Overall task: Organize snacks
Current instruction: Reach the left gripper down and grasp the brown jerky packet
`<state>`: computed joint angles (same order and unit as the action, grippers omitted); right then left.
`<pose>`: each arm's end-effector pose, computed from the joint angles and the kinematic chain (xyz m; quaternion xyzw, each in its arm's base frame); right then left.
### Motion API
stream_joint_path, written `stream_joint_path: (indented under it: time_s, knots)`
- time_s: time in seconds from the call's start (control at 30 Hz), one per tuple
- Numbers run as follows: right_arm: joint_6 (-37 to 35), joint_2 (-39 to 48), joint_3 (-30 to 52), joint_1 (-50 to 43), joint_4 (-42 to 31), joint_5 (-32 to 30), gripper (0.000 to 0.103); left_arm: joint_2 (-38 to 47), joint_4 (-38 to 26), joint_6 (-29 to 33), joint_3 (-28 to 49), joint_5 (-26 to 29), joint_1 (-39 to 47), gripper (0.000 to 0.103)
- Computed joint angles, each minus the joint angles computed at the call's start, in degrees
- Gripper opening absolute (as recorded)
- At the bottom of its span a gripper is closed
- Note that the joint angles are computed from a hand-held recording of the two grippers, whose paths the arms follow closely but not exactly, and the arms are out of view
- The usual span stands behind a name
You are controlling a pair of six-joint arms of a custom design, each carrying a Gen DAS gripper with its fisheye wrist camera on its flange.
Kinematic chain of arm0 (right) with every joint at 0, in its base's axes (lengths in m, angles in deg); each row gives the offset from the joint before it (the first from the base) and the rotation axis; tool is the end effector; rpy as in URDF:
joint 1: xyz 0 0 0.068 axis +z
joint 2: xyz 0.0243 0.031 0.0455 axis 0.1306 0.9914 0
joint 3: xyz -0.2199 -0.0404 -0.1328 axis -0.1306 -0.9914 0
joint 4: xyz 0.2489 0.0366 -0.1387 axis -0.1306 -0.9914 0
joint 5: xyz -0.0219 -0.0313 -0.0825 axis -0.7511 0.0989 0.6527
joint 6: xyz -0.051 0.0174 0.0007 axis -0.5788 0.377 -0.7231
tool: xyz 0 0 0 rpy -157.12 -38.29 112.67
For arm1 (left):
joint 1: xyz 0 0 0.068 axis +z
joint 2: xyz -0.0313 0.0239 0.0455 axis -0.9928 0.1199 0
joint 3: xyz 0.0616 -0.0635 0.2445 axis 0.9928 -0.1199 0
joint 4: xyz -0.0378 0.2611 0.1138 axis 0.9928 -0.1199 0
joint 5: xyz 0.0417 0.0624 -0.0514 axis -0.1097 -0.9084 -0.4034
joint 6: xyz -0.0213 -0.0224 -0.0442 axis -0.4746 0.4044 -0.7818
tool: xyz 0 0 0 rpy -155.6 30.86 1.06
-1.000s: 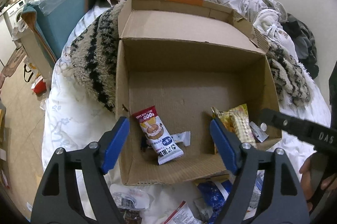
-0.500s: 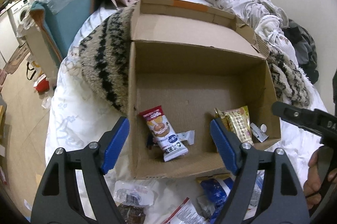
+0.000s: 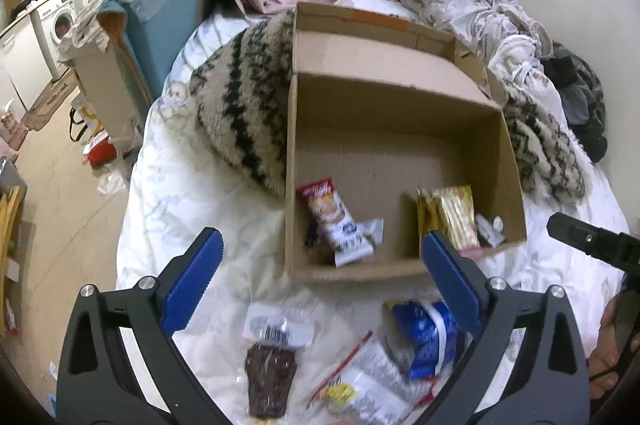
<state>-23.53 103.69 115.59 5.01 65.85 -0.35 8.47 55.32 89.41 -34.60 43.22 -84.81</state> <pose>0.2719 -0.0010 0.1796 0.1493 0.9264 0.1963 0.2847 0.3284 -0.0170 0.1847 0.0877 0.9423 -0.0896 0.3105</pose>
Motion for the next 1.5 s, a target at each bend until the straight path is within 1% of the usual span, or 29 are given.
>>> stream_joint_path:
  time_s: [0.17,0.43,0.63,0.77,0.87,0.97,1.03,1.1,1.17,1.23,1.33,1.43,1.5]
  knots:
    - [0.84,-5.84,-3.59,-0.12,-2.78,-0.65,0.080,-3.62,-1.62,1.96,-3.12,-1.08,0.85,0.099]
    - [2.21,-13.45,-7.94,-0.56,-7.04,-0.96,0.080,-5.85,-4.24,1.84,-5.13,-0.41,2.86,0.099]
    - [3.50,-15.14,-9.59,-0.88,-8.99,-0.43,0.080,-6.68,-5.14,2.54,-6.80,-2.67,2.84,0.099]
    - [4.53,-14.79,-10.63,-2.09,-9.85,-1.01,0.080,-5.29,-5.05,2.03,-6.91,-4.27,3.55,0.099]
    - [4.44,-13.52,-11.14,-3.59,-9.47,-2.34,0.080,-2.36,-5.53,0.74,-5.68,-4.70,4.83,0.099]
    - [3.94,-12.02,-11.30,-4.48,-9.23,-2.30,0.080,0.83,-6.10,-0.05,-4.70,-5.23,5.89,0.099]
    - [3.89,-10.83,-11.31,-5.03,-9.27,-2.29,0.080,3.11,-6.72,-0.02,-4.06,-6.37,5.87,0.099]
    - [4.26,-9.77,-11.37,-5.83,-9.05,-3.06,0.080,5.36,-6.31,0.42,-3.80,-9.33,5.20,0.099]
    - [4.70,-8.97,-11.44,-6.65,-8.52,-4.17,0.080,7.99,-5.88,0.97,-3.30,-10.84,4.64,0.099]
    - [4.86,-8.25,-11.24,-6.74,-8.17,-4.06,0.080,14.39,-7.41,3.62,-0.86,-12.48,3.04,0.099]
    - [4.81,-6.26,-10.52,-6.25,-7.73,-3.72,0.080,20.62,-7.28,5.85,1.02,-15.05,1.87,0.099]
    - [4.89,-4.85,-10.14,-5.80,-7.28,-3.10,0.080,26.43,-7.60,6.87,3.65,-15.76,2.23,0.099]
    - [4.88,-4.47,-10.19,-5.92,-7.14,-3.14,0.080,29.04,-8.86,6.16,5.61,-14.11,3.26,0.100]
